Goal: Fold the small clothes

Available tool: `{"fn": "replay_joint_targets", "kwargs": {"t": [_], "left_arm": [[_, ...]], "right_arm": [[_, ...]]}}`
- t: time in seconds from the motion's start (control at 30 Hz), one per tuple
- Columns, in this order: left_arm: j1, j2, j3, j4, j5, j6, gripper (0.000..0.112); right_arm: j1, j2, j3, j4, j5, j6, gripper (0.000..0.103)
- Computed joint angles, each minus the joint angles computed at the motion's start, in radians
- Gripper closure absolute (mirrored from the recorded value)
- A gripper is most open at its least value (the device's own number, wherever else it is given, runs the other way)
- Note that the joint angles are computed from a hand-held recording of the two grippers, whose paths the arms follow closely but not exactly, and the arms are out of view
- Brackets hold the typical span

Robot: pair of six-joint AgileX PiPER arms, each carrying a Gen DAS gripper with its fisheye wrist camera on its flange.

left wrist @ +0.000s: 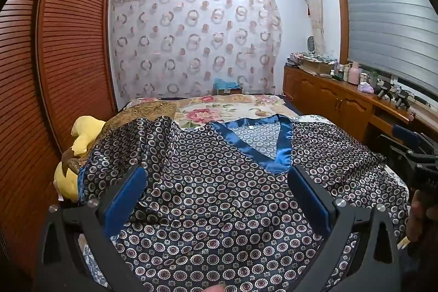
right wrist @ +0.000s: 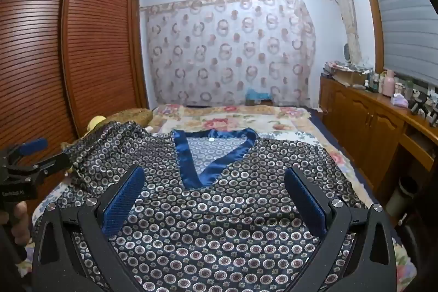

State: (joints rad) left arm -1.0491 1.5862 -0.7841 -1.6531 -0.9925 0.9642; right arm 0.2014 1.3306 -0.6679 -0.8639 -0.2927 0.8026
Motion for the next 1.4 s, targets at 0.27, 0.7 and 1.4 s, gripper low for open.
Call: {"fn": "replay_joint_targets", "kwargs": {"t": [0.27, 0.7, 1.4], "left_arm": [[-0.003, 0.001, -0.001, 0.0, -0.005, -0.008, 0.009], [-0.008, -0.005, 0.0, -0.008, -0.023, -0.008, 0.009], [-0.016, -0.017, 0.006, -0.011, -0.04, -0.01, 0.009]], "right_arm": [[0.002, -0.002, -0.002, -0.005, 0.009, 0.002, 0.0], [0.006, -0.005, 0.0, -0.01, 0.009, 0.016, 0.0], [0.0, -0.01, -0.004, -0.044, 0.01, 0.047, 0.0]]}}
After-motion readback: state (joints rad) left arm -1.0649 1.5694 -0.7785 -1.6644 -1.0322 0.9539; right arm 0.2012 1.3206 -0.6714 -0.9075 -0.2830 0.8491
